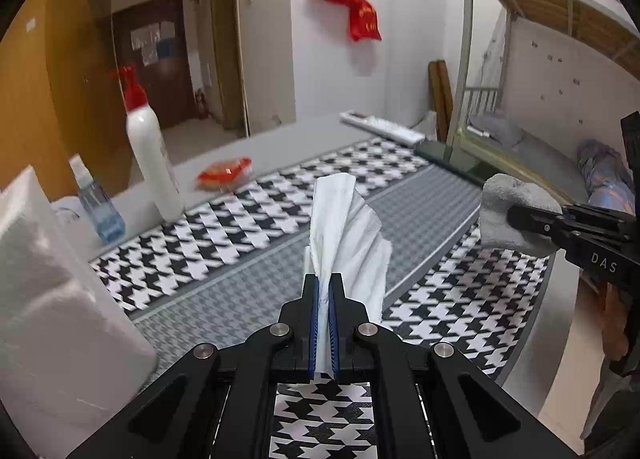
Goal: Organize soft objects
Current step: 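Close the left tool on the white cloth edge and lift it, then carry the white cloth and grey sock over the foam box with both tools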
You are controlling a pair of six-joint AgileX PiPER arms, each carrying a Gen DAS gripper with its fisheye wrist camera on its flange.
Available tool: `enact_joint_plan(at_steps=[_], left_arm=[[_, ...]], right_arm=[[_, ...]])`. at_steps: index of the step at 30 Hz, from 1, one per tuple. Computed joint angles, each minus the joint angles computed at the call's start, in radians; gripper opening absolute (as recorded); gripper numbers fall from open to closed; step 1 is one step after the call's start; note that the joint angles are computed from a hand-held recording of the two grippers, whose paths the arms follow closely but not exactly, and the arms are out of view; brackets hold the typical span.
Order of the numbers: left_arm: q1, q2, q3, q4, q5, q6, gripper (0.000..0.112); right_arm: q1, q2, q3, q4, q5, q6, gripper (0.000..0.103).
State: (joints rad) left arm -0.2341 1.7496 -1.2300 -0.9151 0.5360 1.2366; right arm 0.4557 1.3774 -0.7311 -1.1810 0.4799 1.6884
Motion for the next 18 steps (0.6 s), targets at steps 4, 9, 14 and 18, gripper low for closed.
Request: enact_joint_plan(at_steps=[4, 9, 14, 18], left_arm=[[0.028, -0.048, 0.019, -0.052, 0.005, 0.037, 0.005], [0.058, -0.081, 0.023, -0.115, 0.024, 0.070, 0.005], [0.086, -0.109, 0.027, -0.155, 0.019, 0.094, 0.005], [0.107, -0.123, 0.027, -0.191, 0.015, 0.118, 0.005]], right_arm=[[0.051, -0.025, -0.018, -0.047, 0.054, 0.042, 0.014], [0.114, -0.030, -0.058, -0.070, 0.129, 0.059, 0.014], [0.145, -0.024, -0.085, -0.097, 0.145, 0.067, 0.014], [0.156, -0.012, -0.117, -0.109, 0.149, 0.048, 0.014]])
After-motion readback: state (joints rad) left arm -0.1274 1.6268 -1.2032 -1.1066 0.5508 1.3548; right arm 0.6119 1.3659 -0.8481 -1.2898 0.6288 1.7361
